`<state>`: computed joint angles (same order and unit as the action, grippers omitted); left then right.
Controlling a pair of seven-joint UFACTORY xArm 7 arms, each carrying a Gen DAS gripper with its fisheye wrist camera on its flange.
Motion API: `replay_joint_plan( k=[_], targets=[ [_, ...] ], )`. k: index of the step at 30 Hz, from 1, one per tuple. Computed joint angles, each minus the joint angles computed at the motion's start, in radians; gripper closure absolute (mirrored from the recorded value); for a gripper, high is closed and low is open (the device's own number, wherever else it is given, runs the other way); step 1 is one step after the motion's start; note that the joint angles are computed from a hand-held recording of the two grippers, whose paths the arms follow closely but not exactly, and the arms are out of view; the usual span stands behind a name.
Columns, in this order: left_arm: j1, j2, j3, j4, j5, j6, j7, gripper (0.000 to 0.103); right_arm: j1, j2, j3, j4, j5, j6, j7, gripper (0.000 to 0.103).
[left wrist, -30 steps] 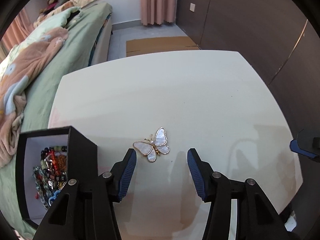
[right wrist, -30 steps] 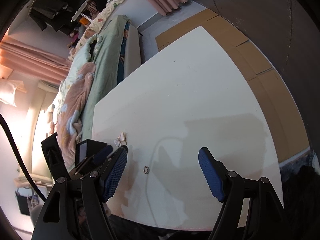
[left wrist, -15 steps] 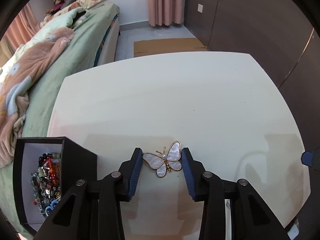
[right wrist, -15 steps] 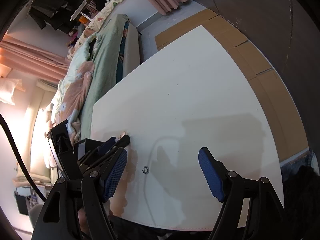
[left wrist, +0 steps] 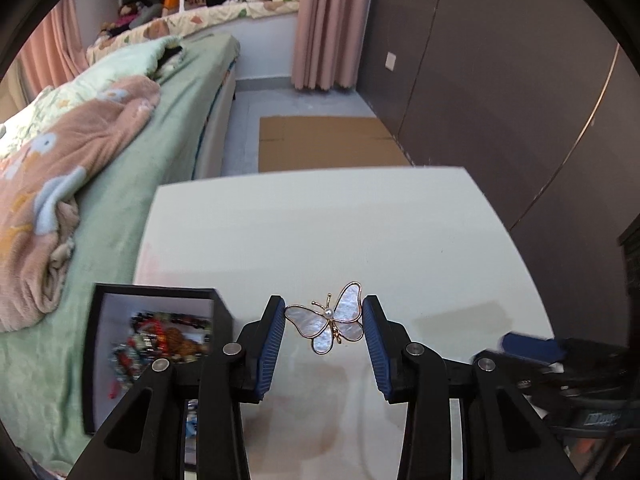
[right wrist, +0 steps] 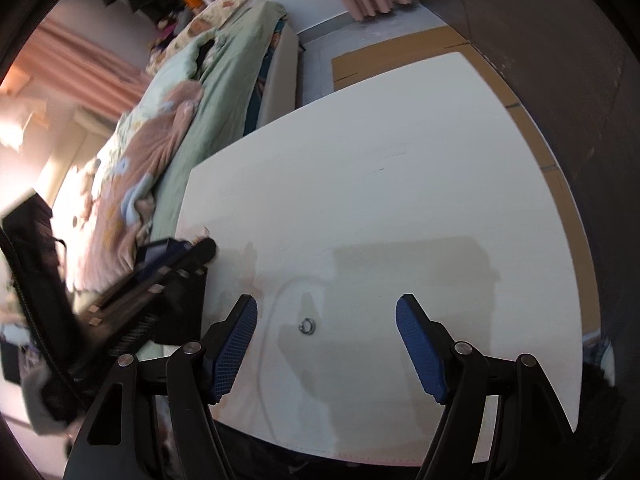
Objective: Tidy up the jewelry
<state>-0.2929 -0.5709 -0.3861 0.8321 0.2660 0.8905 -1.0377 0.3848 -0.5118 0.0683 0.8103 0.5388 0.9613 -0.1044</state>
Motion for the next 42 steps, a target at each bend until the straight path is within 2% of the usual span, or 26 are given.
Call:
replay_joint_plan(
  k=[1,2,3,6,14,28,31,33,37,42],
  targets=[
    [-0.001,-0.014,0.007,-0.003,0.0,0.003,0.005,0.062,0.008,0.003,0.002,0.001,0.002,0.005,-0.011,0.047],
    [-0.002,-0.031,0.01,-0.01,-0.002,0.007,0.006,0.062,0.012,0.007,0.009,0.004,-0.005,0.009,-0.015,0.059],
    [-0.001,-0.051,0.013,-0.018,-0.005,0.013,0.005,0.062,0.013,0.011,0.017,0.005,-0.018,0.011,-0.015,0.067],
    [0.006,-0.111,0.023,-0.05,-0.02,0.023,0.005,0.062,0.016,0.021,0.043,0.009,-0.061,0.009,-0.009,0.081],
    [0.016,-0.249,0.048,-0.118,-0.082,0.041,0.045,0.062,0.025,0.06,0.081,0.029,-0.14,0.018,0.033,0.082],
    [0.025,-0.415,0.083,-0.221,-0.19,0.046,0.139,0.062,0.052,0.119,0.184,0.07,-0.401,0.028,0.145,0.082],
    [0.025,-0.431,0.089,-0.235,-0.206,0.046,0.154,0.062,0.06,0.116,0.179,0.069,-0.421,0.03,0.147,0.083],
    [0.026,-0.442,0.098,-0.247,-0.218,0.043,0.163,0.062,0.058,0.113,0.184,0.07,-0.448,0.035,0.155,0.088],
    [0.025,-0.457,0.111,-0.271,-0.24,0.023,0.181,0.062,0.063,0.102,0.192,0.073,-0.478,0.036,0.17,0.089],
    [0.017,-0.444,0.141,-0.297,-0.287,-0.009,0.198,0.061,0.067,0.078,0.174,0.076,-0.442,-0.003,0.19,0.089]
  ],
)
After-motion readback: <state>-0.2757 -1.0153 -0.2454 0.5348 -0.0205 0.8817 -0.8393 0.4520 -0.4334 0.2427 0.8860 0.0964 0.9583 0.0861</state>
